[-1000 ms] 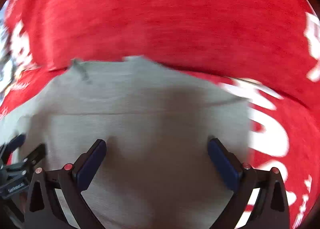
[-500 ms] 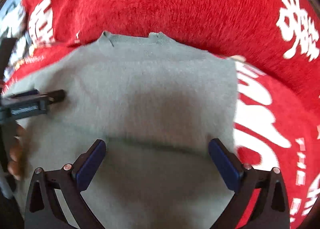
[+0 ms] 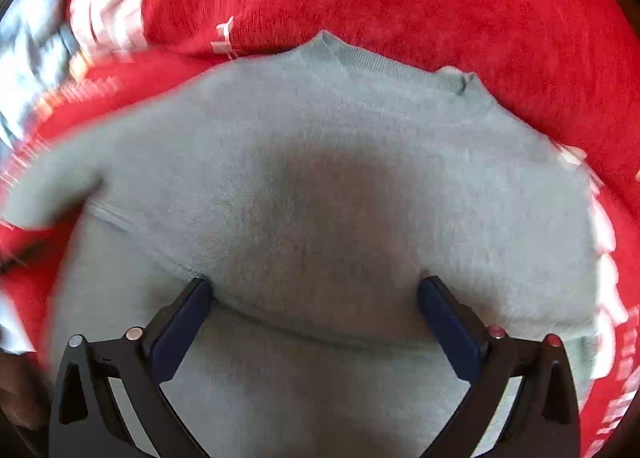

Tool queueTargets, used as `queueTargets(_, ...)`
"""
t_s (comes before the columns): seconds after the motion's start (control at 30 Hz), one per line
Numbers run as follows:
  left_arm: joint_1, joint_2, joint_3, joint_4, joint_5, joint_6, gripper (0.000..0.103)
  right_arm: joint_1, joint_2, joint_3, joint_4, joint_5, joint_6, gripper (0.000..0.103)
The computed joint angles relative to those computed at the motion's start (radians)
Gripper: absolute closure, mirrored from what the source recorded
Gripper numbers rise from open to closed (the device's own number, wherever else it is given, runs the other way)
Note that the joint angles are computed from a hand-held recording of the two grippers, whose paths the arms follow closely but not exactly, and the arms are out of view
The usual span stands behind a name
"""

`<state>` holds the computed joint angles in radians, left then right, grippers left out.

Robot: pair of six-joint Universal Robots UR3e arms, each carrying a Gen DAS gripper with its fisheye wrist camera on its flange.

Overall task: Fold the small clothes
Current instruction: 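Grasp the other sweater sleeve cuff with the left gripper and lift it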

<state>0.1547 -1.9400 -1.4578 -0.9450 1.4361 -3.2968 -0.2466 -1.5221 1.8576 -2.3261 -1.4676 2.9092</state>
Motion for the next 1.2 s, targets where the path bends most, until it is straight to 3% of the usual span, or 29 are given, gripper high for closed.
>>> queueTargets(0.07,0.094,0.035,-0.064,0.056,-0.124,0.01,0.0,0.032,-0.009,-0.018,0.024,0.045,0.014,0.0)
queueTargets(0.17,0.13,0.001,-0.019,0.058,-0.082,-0.012,0.0,0.132,-0.004,-0.021,-0.041,0.009,-0.004,0.0)
queueTargets(0.27,0.177,-0.049,0.024,0.094,-0.116,-0.015,0.0,0.244,0.065,-0.1,-0.034,-0.015,-0.05,0.0)
queueTargets(0.43,0.201,-0.243,0.319,-0.014,-0.131,-0.008,0.0,0.445,0.3,-0.337,-0.061,-0.226,-0.096,0.0)
queueTargets(0.5,0.205,-0.295,0.414,-0.05,-0.142,-0.012,0.0,0.474,0.393,-0.466,-0.011,-0.259,-0.076,0.0)
queueTargets(0.57,0.215,-0.354,0.498,-0.063,-0.158,-0.017,0.0,0.481,0.45,-0.586,0.08,-0.248,-0.048,0.0)
queueTargets(0.67,0.23,-0.371,0.505,-0.025,-0.189,-0.035,0.001,0.462,0.44,-0.621,0.107,-0.154,-0.056,0.0)
queueTargets(0.73,0.231,-0.345,0.45,0.038,-0.148,-0.034,0.03,0.431,0.418,-0.628,0.117,-0.077,-0.057,0.0)
queueTargets(0.8,0.229,-0.342,0.433,0.064,-0.118,-0.012,0.05,0.383,0.416,-0.654,0.134,-0.012,-0.022,0.0)
queueTargets(0.83,0.234,-0.336,0.413,0.087,-0.117,-0.004,0.063,0.361,0.432,-0.68,0.14,0.0,0.01,0.0)
queueTargets(0.9,0.243,-0.339,0.407,0.096,-0.118,0.001,0.08,0.345,0.498,-0.761,0.176,-0.047,0.09,0.0)
queueTargets(1.03,0.278,-0.336,0.416,0.061,-0.175,0.008,0.09,0.411,0.719,-1.039,0.364,-0.282,0.092,0.0)
queueTargets(1.2,0.264,-0.277,0.363,0.134,-0.176,0.021,0.092,0.437,0.82,-1.171,0.416,-0.303,0.147,0.0)
